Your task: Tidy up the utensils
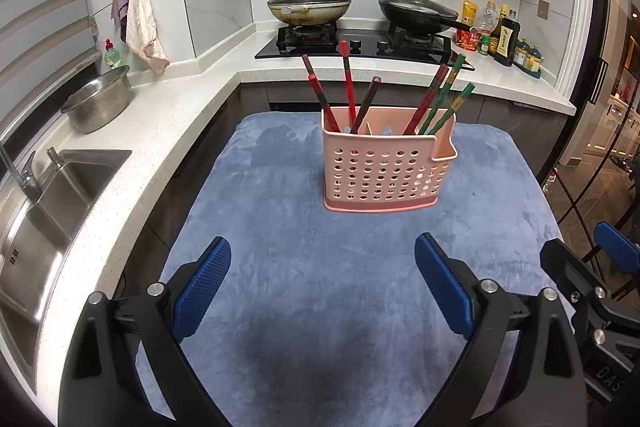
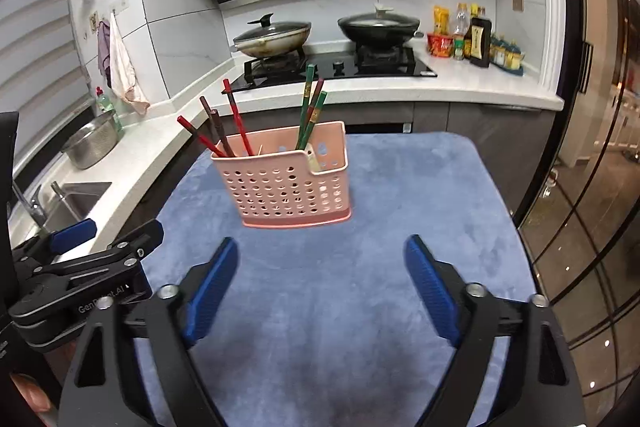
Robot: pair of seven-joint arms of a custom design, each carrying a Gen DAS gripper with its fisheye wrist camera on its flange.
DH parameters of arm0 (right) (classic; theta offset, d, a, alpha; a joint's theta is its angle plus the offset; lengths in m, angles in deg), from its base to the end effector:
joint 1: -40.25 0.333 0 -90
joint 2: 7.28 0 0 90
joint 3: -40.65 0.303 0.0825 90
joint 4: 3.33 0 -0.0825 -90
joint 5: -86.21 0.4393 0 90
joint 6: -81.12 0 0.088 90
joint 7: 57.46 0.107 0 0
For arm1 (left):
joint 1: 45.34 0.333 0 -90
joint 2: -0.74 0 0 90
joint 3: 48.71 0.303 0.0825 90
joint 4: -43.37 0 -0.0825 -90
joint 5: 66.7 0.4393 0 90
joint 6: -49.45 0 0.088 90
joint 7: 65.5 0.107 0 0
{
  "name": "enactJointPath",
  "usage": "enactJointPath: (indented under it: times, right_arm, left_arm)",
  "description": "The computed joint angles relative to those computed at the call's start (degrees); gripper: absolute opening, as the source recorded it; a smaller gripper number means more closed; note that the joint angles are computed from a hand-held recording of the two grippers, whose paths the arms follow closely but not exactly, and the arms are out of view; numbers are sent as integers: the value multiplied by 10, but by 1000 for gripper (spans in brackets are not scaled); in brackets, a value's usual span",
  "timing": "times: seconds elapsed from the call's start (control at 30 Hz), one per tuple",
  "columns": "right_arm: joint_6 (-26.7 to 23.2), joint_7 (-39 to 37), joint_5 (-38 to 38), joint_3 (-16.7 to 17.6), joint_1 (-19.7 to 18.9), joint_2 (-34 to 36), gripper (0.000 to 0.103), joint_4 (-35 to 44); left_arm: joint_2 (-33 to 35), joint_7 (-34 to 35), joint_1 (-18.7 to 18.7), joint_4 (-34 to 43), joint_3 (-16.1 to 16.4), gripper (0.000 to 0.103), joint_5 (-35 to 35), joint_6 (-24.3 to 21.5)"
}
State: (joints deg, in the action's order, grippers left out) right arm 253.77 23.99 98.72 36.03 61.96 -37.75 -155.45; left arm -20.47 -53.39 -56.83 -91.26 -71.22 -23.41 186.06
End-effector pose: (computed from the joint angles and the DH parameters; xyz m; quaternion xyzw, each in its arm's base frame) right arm 0.4567 0.1232 0.4738 -0.7082 0.5582 -0.2168 0.3740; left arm 0.4405 -0.2969 0.4709 -0.7365 0.5487 -0.2215 0.3278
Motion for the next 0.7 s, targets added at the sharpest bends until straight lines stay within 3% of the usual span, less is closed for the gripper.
enactJointPath:
  times: [0.13,0.17,0.27,0.4,0.7]
  right_arm:
    - [-9,10,-6,13,-12,-3,90,-3]
    - [-9,17,-10,21,-20,-3,97,-5]
    - [-3,30,-19,31,-29,-8,96,-11]
    - [7,66,-56,71,-67,-10,96,-16]
    - [5,83,-76,55,-55,-12,96,-17]
  left_arm:
    - [-2,-4,-2,-3,0,93,-2,1]
    - [-3,-4,-3,-4,-1,94,-3,0]
    - [-1,-8,-3,-3,-4,94,-2,-11]
    - [-2,-13,-5,-5,-2,94,-6,-14]
    - [-10,-35,-4,-11,-6,94,8,-27]
